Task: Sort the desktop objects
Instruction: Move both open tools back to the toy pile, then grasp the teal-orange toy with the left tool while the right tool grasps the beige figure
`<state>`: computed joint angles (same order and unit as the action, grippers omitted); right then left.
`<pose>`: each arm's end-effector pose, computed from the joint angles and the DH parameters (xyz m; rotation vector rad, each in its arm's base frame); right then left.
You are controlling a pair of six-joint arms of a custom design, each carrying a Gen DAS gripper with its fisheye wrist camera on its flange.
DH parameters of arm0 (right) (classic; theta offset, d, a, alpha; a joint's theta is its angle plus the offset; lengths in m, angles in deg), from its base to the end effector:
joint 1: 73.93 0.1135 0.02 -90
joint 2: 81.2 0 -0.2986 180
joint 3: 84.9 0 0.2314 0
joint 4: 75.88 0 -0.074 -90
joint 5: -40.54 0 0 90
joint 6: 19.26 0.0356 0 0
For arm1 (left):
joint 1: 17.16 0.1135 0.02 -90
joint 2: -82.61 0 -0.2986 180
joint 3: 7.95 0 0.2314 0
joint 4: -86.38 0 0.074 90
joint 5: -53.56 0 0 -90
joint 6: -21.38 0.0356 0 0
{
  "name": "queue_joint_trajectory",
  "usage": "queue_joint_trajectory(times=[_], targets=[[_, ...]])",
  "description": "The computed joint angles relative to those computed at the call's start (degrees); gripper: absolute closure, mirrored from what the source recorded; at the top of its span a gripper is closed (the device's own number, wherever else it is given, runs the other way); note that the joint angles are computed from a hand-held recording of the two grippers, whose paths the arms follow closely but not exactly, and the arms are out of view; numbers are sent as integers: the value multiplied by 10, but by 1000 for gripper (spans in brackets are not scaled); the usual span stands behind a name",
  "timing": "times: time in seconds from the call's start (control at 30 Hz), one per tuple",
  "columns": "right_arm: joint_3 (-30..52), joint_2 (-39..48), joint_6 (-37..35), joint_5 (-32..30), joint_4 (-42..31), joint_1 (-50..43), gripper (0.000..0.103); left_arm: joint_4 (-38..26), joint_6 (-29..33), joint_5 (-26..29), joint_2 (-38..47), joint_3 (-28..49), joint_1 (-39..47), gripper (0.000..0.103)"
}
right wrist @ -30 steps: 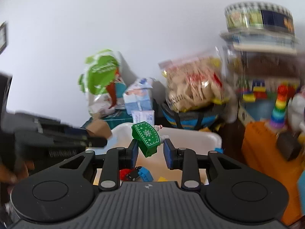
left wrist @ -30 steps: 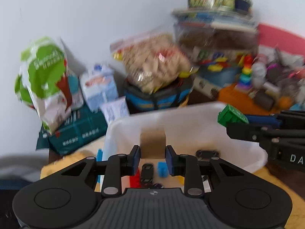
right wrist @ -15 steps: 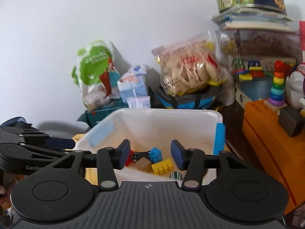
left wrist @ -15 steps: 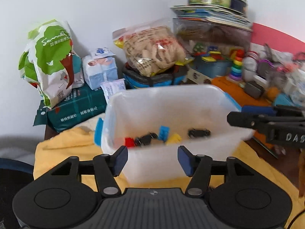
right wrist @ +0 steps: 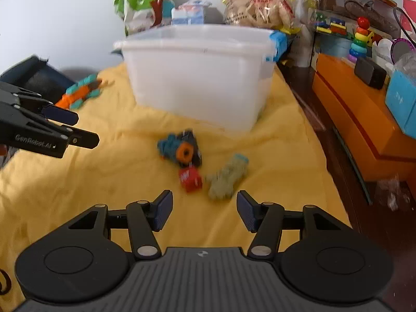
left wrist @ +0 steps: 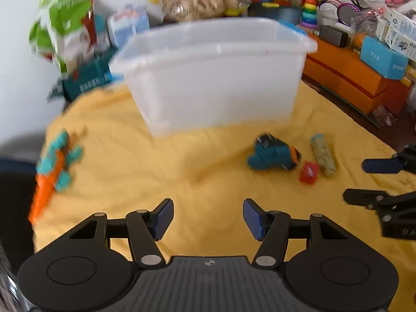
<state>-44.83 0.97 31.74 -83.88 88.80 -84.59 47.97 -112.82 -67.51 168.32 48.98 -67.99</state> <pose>0.2068 -0.0185 0.1671 -0.7851 2.2367 0.3739 0.1665 -0.1752 0.2035 0.0046 2.4834 0.0967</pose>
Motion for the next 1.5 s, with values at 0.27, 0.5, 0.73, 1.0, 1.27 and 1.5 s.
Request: queue_joint_trajectory(times=[0.27,0.5,0.73,1.0,1.27,1.5], targets=[[-12,16,8,39,70,39,60,-8,-27,-2,24,18,-46,40],[54,116,121,92,93,84,68,13,7,-17,39,45,-41,40],[47,125,77,66,91,62,71,152,362,148,111,67,78,39],[68,81,21,22,-52,-22,75,152,627,202,192,132,124,61],[40,57,13,35,-47,-28,68,142,520,199,180,115,82,76],[4,76,35,78,52,25,58,154,308,164,103,15,26,76]])
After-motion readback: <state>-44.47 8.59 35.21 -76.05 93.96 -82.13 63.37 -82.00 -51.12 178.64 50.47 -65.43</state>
